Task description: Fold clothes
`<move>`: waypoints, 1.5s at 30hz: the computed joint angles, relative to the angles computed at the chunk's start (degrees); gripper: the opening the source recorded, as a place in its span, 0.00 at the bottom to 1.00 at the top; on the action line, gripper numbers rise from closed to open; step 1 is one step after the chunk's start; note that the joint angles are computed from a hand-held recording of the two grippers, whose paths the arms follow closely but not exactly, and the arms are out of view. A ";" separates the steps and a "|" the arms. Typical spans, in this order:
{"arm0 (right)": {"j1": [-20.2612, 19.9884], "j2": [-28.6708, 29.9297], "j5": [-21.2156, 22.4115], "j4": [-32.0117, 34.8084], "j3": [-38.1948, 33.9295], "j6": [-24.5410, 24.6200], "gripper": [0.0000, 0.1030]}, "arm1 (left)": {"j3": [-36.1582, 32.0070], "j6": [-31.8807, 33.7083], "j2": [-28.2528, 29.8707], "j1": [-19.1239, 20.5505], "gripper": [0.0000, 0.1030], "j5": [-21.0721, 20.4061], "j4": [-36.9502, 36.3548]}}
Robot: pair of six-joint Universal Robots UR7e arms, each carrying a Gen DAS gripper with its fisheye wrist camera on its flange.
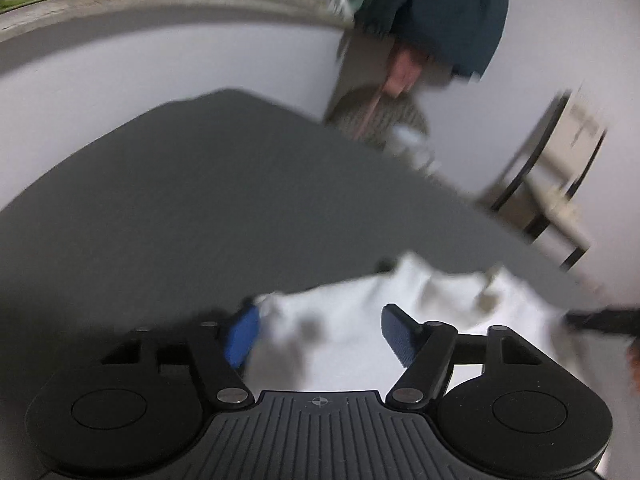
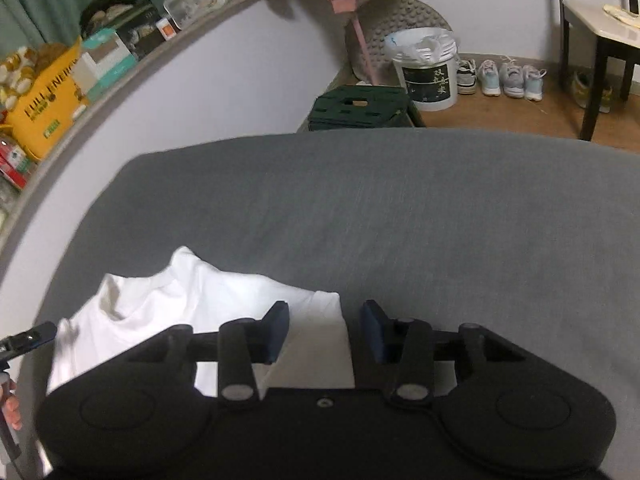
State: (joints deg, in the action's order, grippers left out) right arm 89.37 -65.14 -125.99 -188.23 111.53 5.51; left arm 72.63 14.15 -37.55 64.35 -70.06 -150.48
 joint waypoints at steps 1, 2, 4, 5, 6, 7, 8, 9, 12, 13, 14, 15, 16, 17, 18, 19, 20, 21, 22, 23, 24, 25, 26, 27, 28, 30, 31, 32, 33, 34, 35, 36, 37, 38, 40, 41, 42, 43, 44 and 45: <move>0.07 0.39 -0.34 1.04 -0.31 0.04 0.40 | -0.02 0.44 0.40 -0.09 0.67 1.34 0.18; 0.25 1.19 -0.86 0.22 -0.68 -1.03 0.40 | -0.30 0.49 0.81 -0.03 0.67 2.03 0.44; 0.57 2.61 -1.64 -1.27 -1.51 -2.64 0.40 | -0.15 0.39 1.48 0.07 0.65 2.45 -1.45; 0.76 3.23 -2.04 -2.07 -1.81 -2.77 0.39 | 0.04 0.10 1.72 0.03 0.44 2.68 -2.42; 0.95 3.90 -2.44 -3.21 -2.02 -3.02 0.28 | 0.21 -0.54 1.95 -0.25 0.17 4.28 -3.14; 1.19 4.51 -3.15 -3.49 -2.49 -3.46 0.18 | 0.75 -1.36 1.95 -0.58 0.06 6.84 -4.39; 1.42 5.11 -3.88 -3.73 -2.98 -3.93 0.09 | 0.43 -3.25 2.00 -0.62 0.05 7.00 -4.09; 1.90 6.13 -5.13 -5.75 -3.15 -5.57 0.08 | 0.20 -4.94 2.02 -0.67 0.04 7.09 -3.89; 3.42 7.39 -6.55 -12.71 -2.62 -11.39 0.06 | 2.89 -3.67 0.58 -1.33 0.04 6.15 -7.36; 3.93 7.29 -6.13 -15.18 -1.95 -13.39 0.06 | 4.15 -2.90 -0.19 -1.51 0.04 4.67 -9.20; 4.45 7.19 -5.67 -17.58 -1.32 -15.36 0.06 | 5.58 -1.89 -1.29 -1.55 0.04 2.65 -10.84; 4.96 7.09 -5.16 -19.91 -0.71 -17.30 0.06 | 6.99 -0.91 -2.41 -1.61 0.04 0.64 -12.35; 5.71 6.06 -4.07 -21.38 1.02 -19.03 0.06 | 8.78 0.43 -3.87 -1.80 0.04 -1.12 -13.43; 6.49 4.99 -2.96 -22.67 2.75 -20.69 0.06 | 10.86 2.72 -5.68 -2.06 0.04 -2.42 -14.06; 7.29 3.91 -1.85 -23.82 4.43 -22.29 0.06 | 12.83 4.98 -7.47 -2.31 0.04 -3.73 -14.54; 8.12 2.84 -0.75 -24.85 6.04 -23.83 0.06 | 14.73 7.07 -9.32 -2.54 0.04 -5.05 -14.77; 9.41 1.78 -0.03 -26.02 8.20 -25.10 0.06 | 16.84 8.03 -11.72 -2.56 0.04 -6.34 -14.06; 10.51 0.65 0.47 -26.64 10.39 -25.31 0.06 | 18.85 9.01 -14.09 -2.58 0.04 -7.56 -13.27; 11.66 -0.46 0.91 -27.15 12.50 -25.43 0.06 | 21.07 10.12 -16.43 -2.65 0.04 -8.38 -12.62; 12.99 -1.41 0.77 -27.55 14.84 -25.16 0.06 | 23.22 11.37 -19.29 -2.51 0.04 -9.26 -11.06; 14.43 -2.29 0.51 -27.87 17.11 -24.79 0.06 | 25.85 13.01 -22.64 -2.29 0.04 -9.95 -9.42; 15.95 -2.93 -0.01 -27.79 19.09 -24.15 0.06 | 28.16 14.54 -25.67 -2.00 0.04 -10.47 -7.63; 17.66 -3.07 -1.00 -28.14 21.01 -23.73 0.06 | 30.23 16.00 -28.41 -1.99 0.04 -10.51 -5.59; 19.18 -2.92 -1.87 -28.57 22.88 -23.70 0.06 | 32.14 17.48 -31.11 -1.97 0.04 -10.47 -3.36; 20.66 -2.55 -2.82 -28.65 24.70 -23.52 0.06 | 33.73 19.12 -33.49 -1.79 0.04 -10.11 -0.69; 23.31 -1.40 -5.91 -26.08 27.17 -23.30 0.06 | 37.19 22.50 -37.90 -1.70 0.04 -8.41 4.66; 24.50 -0.71 -7.70 -24.04 27.96 -23.01 0.06 | 38.96 24.04 -39.84 -1.82 0.04 -7.13 7.20; 25.71 -0.01 -9.44 -21.72 28.67 -22.47 0.06 | 40.25 24.74 -41.04 -2.11 0.05 -5.85 8.89; 26.80 1.67 -12.29 -19.27 28.37 -22.95 0.06 | 42.02 26.32 -42.24 -2.47 0.05 -4.40 9.36; 27.80 3.66 -15.13 -17.18 27.97 -23.51 0.07 | 44.15 28.46 -43.41 -3.08 0.05 -3.11 8.20; 28.89 6.12 -18.02 -17.49 26.99 -26.22 0.10 | 46.23 30.68 -44.46 -3.74 0.05 -1.73 6.90; 29.90 8.88 -20.84 -18.74 25.93 -29.57 0.17 | 47.93 33.55 -44.69 -4.65 0.11 0.32 4.65; 30.88 11.61 -23.61 -20.00 24.76 -33.08 0.22 | 49.61 35.83 -45.08 -5.81 0.14 2.41 2.56; 31.71 13.95 -25.33 -22.46 23.46 -37.18 0.35 | 51.08 38.72 -45.21 -7.01 0.29 4.19 0.18; 32.59 17.19 -27.33 -24.27 20.45 -41.91 0.46 | 53.91 43.73 -45.49 -8.98 0.65 6.40 -5.26; 32.98 18.77 -28.26 -25.23 18.87 -44.42 0.46 | 55.01 45.82 -45.44 -9.73 0.76 6.78 -7.99; 33.36 20.34 -29.15 -26.26 17.24 -47.06 0.46 | 54.22 47.15 -44.13 -10.09 0.76 6.04 -8.76; 33.30 21.48 -29.14 -27.27 16.34 -48.12 0.46 | 53.83 48.04 -43.85 -10.40 0.76 5.81 -7.77; 32.72 22.01 -28.62 -27.51 15.51 -48.88 0.46 | 53.34 48.42 -43.27 -10.88 0.77 6.14 -7.21; 32.04 22.27 -27.94 -27.56 14.58 -49.59 0.46 | 52.76 48.76 -42.67 -11.29 0.77 6.38 -6.55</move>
